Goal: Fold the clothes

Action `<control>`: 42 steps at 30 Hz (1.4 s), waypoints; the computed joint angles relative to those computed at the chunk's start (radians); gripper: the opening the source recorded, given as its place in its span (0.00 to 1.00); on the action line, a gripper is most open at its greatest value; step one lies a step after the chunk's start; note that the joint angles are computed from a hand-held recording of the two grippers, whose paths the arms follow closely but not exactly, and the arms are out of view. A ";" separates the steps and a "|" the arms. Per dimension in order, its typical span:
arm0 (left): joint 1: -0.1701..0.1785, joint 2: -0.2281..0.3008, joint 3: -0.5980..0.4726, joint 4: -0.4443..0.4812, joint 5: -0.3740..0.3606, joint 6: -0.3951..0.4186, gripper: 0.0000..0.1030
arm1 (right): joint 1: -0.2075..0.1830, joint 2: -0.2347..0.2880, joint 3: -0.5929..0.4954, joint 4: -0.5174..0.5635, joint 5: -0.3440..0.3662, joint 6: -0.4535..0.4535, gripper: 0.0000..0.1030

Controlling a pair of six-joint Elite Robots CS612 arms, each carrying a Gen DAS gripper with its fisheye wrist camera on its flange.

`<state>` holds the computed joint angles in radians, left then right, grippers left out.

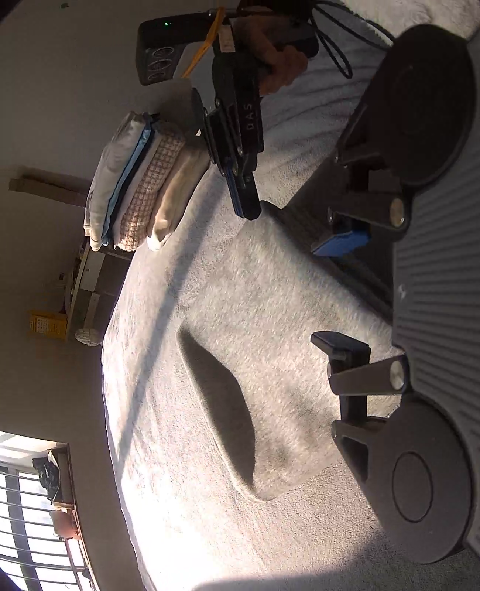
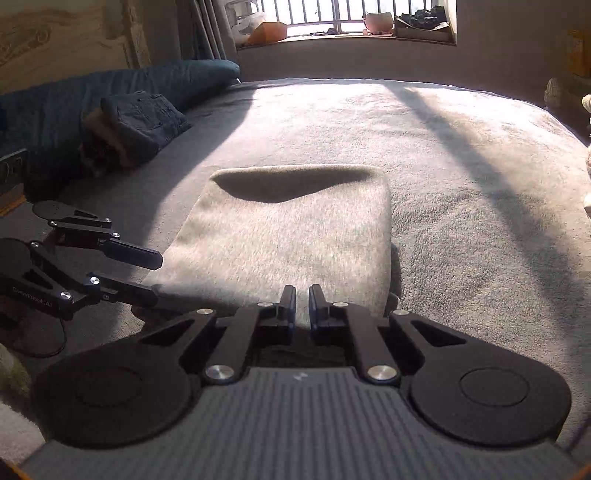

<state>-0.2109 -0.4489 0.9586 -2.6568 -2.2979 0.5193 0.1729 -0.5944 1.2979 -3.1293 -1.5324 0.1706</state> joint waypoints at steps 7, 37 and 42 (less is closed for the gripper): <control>-0.064 0.008 -0.058 0.112 0.300 -0.022 0.47 | 0.006 0.015 -0.008 0.129 -0.061 0.022 0.05; -0.120 -0.049 0.041 0.108 0.531 -0.039 0.73 | 0.014 0.040 -0.044 -0.047 -0.084 -0.017 0.06; -0.122 -0.054 0.053 0.095 0.540 -0.033 0.74 | 0.011 0.066 -0.091 -0.165 -0.075 -0.040 0.07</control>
<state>-0.3326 -0.5032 1.0119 -2.5616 -1.7575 0.4859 0.1839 -0.5281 1.2064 -3.2944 -1.6070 0.1304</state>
